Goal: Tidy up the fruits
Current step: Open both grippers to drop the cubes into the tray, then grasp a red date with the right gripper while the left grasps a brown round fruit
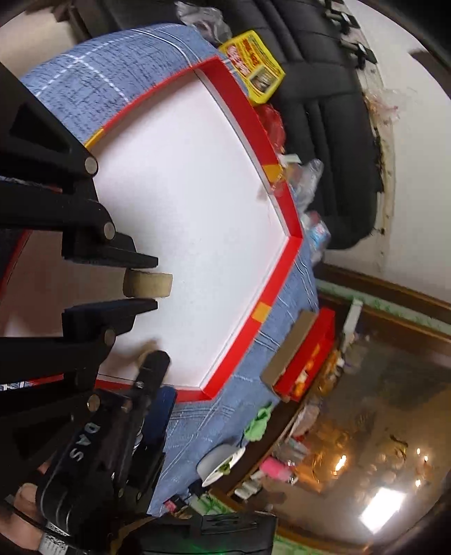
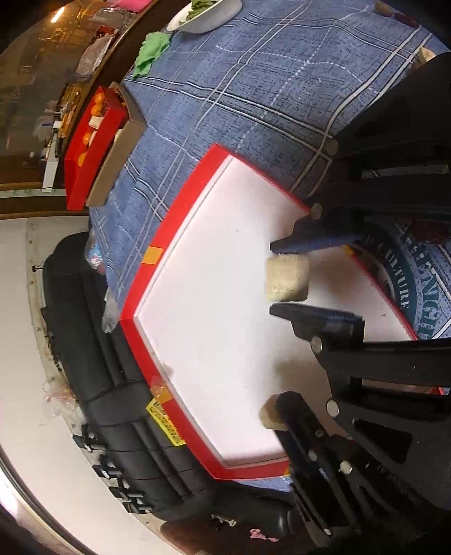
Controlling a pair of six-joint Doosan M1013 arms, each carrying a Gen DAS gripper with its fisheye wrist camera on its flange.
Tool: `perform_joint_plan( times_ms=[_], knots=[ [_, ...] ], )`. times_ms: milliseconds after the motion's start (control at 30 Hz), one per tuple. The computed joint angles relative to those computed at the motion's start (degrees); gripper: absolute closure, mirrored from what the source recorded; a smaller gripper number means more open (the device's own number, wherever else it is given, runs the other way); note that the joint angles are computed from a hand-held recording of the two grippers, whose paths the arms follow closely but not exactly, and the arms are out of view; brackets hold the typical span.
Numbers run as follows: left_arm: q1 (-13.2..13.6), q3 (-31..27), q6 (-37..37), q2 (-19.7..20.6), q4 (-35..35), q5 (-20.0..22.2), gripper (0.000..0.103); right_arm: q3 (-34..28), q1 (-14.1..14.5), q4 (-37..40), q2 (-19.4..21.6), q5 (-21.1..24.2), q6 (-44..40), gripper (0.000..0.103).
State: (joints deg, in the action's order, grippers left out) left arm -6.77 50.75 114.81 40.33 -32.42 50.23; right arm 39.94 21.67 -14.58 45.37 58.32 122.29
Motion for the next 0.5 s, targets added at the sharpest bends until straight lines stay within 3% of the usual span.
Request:
perform_joint_plan(
  times_ms=[33, 100, 133, 300, 500],
  knots=[
    [0.0, 0.5, 0.5, -0.2, 0.1, -0.7, 0.065, 0.2, 0.1, -0.4, -0.1, 0.1, 0.0, 0.051],
    [-0.2, 1.1, 0.0, -0.7, 1.5, -1.9, 0.045, 1.9, 0.1, -0.6, -1.1, -1.3, 0.1, 0.050],
    [-0.1, 1.3, 0.5, -0.8, 0.9, -1.9, 0.040, 2.8, 0.1, -0.7, -1.7, -1.9, 0.2, 0.049],
    [0.1, 4.5, 2.2, -3.1, 0.0, -5.0, 0.039, 8.9, 0.6, -3.8, -5.9, -5.5, 2.5, 0.048],
    [0.1, 12.3, 12.7, -8.3, -7.6, -7.2, 0.039, 22.6, 1.5, -10.5, -15.0, -10.9, 11.1, 0.047]
  ],
)
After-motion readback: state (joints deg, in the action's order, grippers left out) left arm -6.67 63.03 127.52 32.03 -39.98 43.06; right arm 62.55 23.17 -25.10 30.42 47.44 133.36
